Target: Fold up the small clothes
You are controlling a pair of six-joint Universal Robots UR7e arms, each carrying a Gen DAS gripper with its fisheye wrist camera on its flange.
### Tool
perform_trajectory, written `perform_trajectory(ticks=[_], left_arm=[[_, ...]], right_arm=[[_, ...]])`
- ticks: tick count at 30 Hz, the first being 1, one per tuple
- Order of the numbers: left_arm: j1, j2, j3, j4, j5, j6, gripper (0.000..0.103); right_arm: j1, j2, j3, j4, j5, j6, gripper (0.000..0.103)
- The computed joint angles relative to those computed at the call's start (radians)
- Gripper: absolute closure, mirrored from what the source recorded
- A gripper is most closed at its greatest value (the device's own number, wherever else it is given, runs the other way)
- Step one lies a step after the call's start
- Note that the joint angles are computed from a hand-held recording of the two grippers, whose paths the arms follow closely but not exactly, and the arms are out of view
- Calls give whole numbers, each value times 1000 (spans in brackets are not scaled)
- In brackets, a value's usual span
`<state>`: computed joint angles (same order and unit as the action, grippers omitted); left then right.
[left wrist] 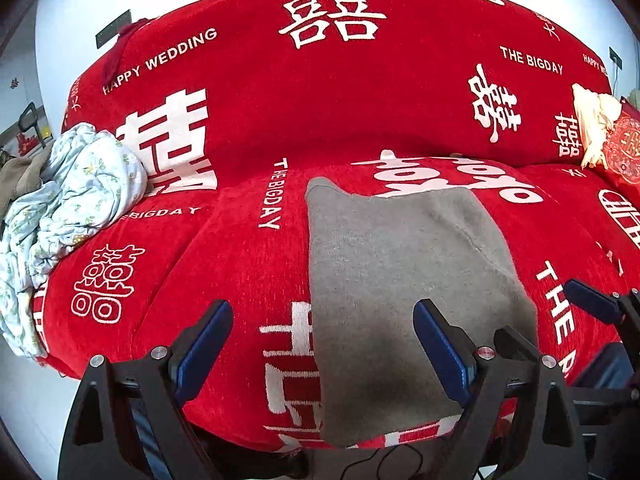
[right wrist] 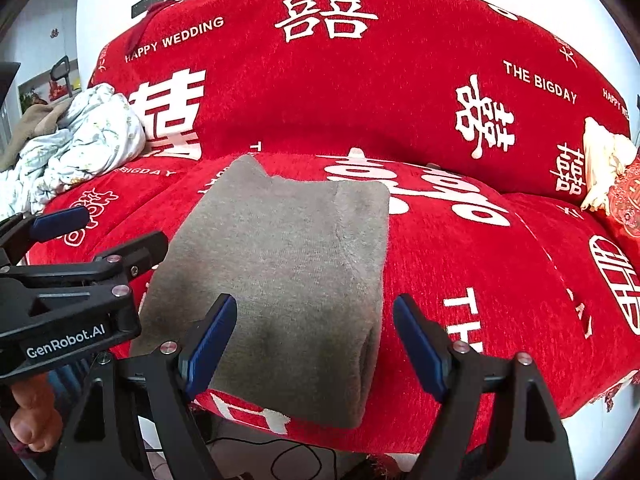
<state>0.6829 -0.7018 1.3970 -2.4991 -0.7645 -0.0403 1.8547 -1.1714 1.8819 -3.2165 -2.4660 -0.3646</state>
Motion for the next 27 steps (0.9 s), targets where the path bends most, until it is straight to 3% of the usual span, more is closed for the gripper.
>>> perform_trajectory(ticks=[27], left_arm=[[-13, -30, 42, -73, 17, 13, 11]], right_arm=[[18, -6, -5, -12, -20, -29, 20]])
